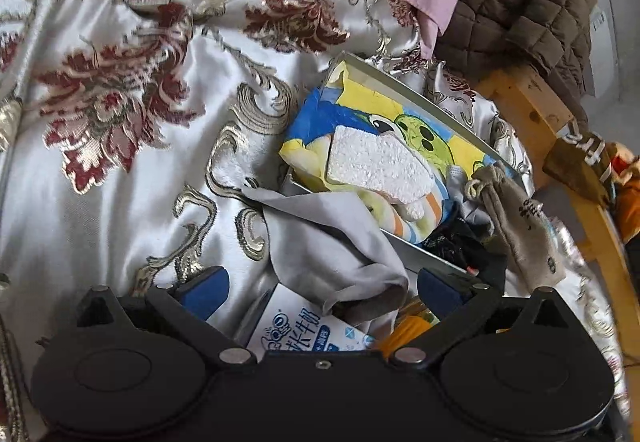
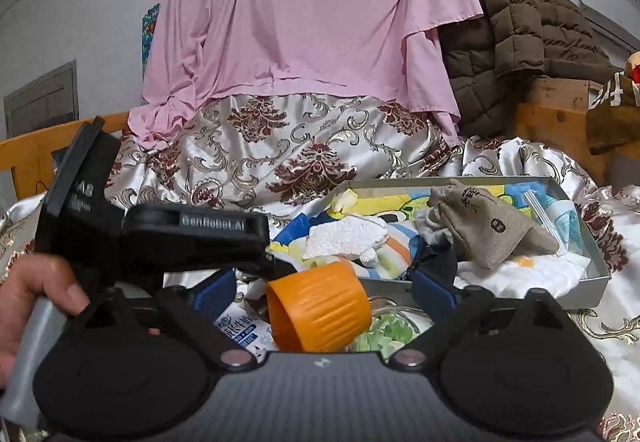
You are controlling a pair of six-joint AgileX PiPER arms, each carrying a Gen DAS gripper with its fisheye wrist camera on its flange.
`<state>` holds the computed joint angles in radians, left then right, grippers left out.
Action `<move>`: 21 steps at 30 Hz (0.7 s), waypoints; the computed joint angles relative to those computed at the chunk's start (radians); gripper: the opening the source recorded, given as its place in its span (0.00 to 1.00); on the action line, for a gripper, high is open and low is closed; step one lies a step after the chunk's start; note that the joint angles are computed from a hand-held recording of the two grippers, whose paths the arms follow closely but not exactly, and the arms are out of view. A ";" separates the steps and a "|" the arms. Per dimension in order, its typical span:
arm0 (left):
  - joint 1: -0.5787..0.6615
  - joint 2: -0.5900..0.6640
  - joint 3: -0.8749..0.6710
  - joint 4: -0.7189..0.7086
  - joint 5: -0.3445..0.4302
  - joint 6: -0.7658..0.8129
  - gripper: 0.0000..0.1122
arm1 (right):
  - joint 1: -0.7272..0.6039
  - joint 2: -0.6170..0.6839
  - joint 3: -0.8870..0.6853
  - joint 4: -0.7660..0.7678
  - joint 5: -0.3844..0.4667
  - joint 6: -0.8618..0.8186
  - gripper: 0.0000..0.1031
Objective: Organize soft objects
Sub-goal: 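Grasp the grey cloth with the left tool while the right tool grasps the orange cup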
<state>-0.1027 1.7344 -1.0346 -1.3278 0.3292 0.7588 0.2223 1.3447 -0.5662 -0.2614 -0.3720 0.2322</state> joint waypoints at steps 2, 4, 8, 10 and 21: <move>0.022 0.022 -0.036 0.065 0.062 -0.070 0.88 | 0.001 0.002 -0.001 -0.006 -0.002 0.006 0.88; 0.033 0.040 -0.065 0.112 0.100 -0.121 0.85 | 0.004 0.002 0.000 -0.002 -0.007 -0.001 0.85; 0.049 0.067 -0.098 0.133 0.150 -0.179 0.78 | 0.004 0.005 -0.006 -0.014 0.002 0.009 0.80; 0.052 0.073 -0.104 0.139 0.150 -0.198 0.74 | 0.005 0.009 -0.009 -0.019 0.006 0.016 0.79; 0.058 0.072 -0.153 0.400 0.173 -0.484 0.46 | 0.011 0.030 -0.025 -0.023 0.006 0.024 0.72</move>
<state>-0.0448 1.8061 -1.1879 -0.9282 0.5023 0.2748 0.2330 1.3744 -0.5912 -0.2848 -0.3656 0.2564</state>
